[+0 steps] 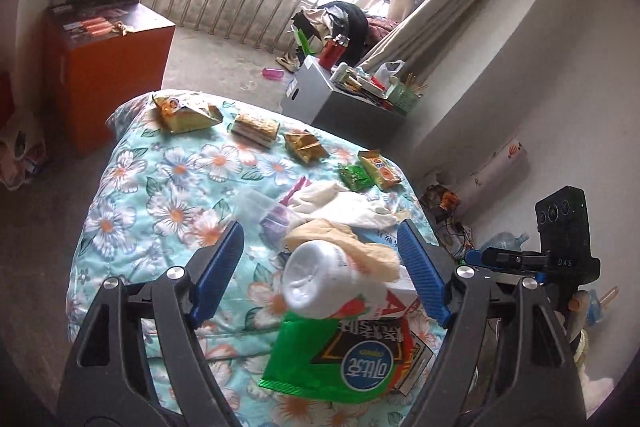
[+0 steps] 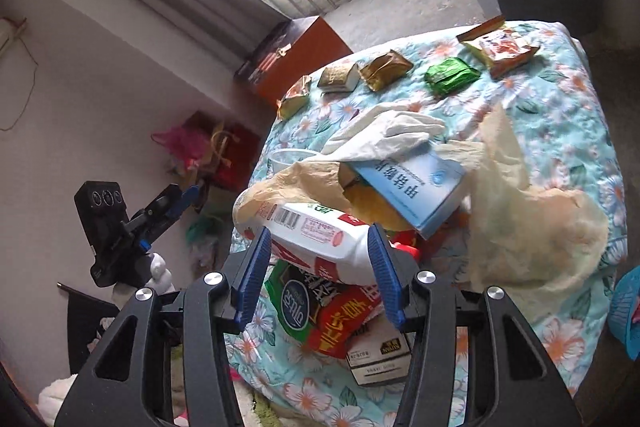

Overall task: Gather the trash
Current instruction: 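Move both open tools back toward the white bottle on the bed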

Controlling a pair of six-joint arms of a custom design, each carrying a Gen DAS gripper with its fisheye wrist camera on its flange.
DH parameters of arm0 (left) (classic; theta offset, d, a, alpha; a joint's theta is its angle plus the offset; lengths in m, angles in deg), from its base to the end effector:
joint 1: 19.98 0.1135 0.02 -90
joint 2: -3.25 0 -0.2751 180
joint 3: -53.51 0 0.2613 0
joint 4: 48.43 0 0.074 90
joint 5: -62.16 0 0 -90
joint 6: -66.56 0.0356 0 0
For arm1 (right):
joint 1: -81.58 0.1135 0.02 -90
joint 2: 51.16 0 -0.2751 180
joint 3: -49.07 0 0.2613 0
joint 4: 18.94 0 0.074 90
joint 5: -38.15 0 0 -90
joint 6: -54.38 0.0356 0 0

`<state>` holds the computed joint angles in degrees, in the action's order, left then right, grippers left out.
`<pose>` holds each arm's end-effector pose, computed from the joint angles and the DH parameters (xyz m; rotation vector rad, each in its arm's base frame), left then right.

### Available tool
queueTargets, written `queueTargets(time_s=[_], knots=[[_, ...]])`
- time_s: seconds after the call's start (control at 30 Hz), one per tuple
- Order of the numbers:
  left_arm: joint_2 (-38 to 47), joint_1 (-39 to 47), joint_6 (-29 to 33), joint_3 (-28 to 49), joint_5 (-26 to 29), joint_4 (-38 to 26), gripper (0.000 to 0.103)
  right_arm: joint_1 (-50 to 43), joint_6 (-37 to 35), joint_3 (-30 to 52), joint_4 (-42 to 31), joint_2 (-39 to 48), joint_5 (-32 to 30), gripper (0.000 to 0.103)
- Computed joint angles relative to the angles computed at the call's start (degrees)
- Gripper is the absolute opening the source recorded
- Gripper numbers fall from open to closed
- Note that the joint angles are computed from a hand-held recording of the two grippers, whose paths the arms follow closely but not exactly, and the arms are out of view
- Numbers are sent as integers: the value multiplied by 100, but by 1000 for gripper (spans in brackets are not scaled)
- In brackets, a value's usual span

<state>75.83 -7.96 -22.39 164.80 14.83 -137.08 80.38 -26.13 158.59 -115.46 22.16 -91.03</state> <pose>0.2065 0.0193 0.4627 0.1043 2.2809 -0.7834 0.2026 0.0183 0.4431 -0.0018 2.5336 0.9437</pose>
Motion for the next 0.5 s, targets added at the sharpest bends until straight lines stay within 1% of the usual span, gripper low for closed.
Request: queueTargets(time_s=[0.07,0.17,0.37,0.5], knots=[[9,280,235,-225,219,-31,75,658,405,263,178,348,419,55],[39,551,497,-514,527,-67,75,1325,706,787,233,1035,900,55],[109,559,516,-982,669,317,75,1856,890,1789,-94,2329,1241,55],[211,588,556,-1123,699,477,75,2034,902,2210,-416,2903,1322,55]])
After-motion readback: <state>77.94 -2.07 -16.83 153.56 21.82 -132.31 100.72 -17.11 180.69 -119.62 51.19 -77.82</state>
